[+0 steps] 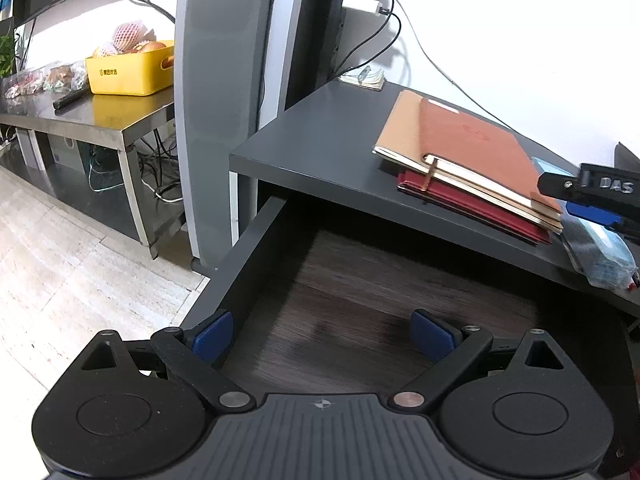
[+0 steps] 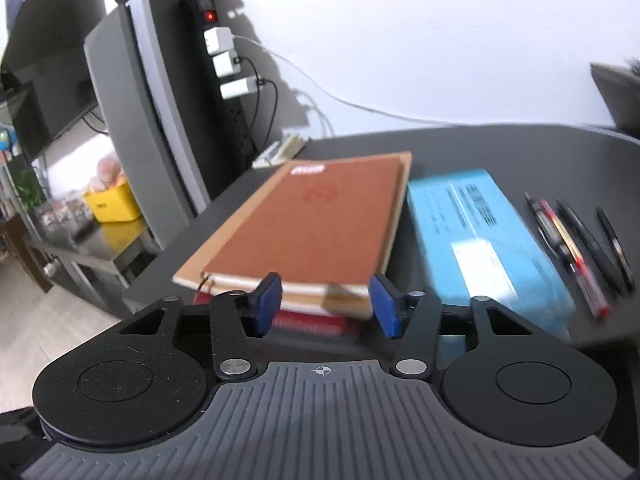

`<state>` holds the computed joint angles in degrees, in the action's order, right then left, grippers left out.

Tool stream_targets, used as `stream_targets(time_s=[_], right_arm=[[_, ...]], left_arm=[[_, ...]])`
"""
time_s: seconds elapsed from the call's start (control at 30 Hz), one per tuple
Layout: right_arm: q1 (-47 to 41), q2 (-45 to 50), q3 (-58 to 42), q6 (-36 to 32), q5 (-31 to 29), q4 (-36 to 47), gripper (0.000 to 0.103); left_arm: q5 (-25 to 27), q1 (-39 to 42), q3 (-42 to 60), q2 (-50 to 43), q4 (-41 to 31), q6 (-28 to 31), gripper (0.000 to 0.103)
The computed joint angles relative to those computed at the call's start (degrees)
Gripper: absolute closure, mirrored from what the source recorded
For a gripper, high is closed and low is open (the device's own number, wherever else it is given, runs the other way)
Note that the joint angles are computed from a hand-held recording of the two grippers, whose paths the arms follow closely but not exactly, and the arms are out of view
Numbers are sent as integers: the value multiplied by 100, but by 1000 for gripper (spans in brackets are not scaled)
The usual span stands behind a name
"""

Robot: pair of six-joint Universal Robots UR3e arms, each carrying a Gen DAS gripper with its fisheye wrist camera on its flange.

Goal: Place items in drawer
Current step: 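Reach the right tool to the brown notebook and pinch its edge, then lift the brown notebook off the stack with the right tool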

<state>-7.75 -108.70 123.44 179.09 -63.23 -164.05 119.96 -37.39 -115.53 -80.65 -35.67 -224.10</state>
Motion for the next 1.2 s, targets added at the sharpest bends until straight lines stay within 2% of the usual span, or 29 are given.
stream_targets(time_s=[0.13,0.27,0.3,0.4,0.53,0.73,0.83,0.87,1.03,1.07,1.1,1.13,1.2], right_arm=[[508,828,-588,134,-807,-157,53],[434,1096,-723,464,-648,-191,53],[442,1115,-693,518,-653,-310,56],[331,1040,-474,724,-463,-711,56],[-312,816,-228,1223,507,-612,57],[-1965,782,508,2628,3155,-681,75],[-2156,825,416,2390,3734,220,75],[-2110,875,388,2405,3722,272,75],[-1625,1554,286,3411,3255,-1127,75],[-1481,1685,237,3640,3086,-1400,78],[-1334,1754,153,3770,2877,-1490,92],[-1227,1783,103,3842,2719,-1530,98],[-1206,1746,166,3921,2723,-1779,100]], left_arm=[[-89,118,-85,2,100,12,7],[-167,170,-106,-49,165,34,7],[-190,190,-113,-55,174,39,7],[-209,199,-132,-57,190,19,7],[-205,203,-146,-60,199,-10,7],[-149,201,-141,-55,148,-85,7],[-119,170,-124,-65,135,-107,7],[-109,156,-112,-73,125,-117,7],[-86,89,-44,-75,23,-166,7],[-79,73,-31,-58,-2,-181,7],[-59,51,-25,-32,-10,-202,7],[-26,30,-34,15,-1,-228,7],[43,1,-71,92,42,-293,7]])
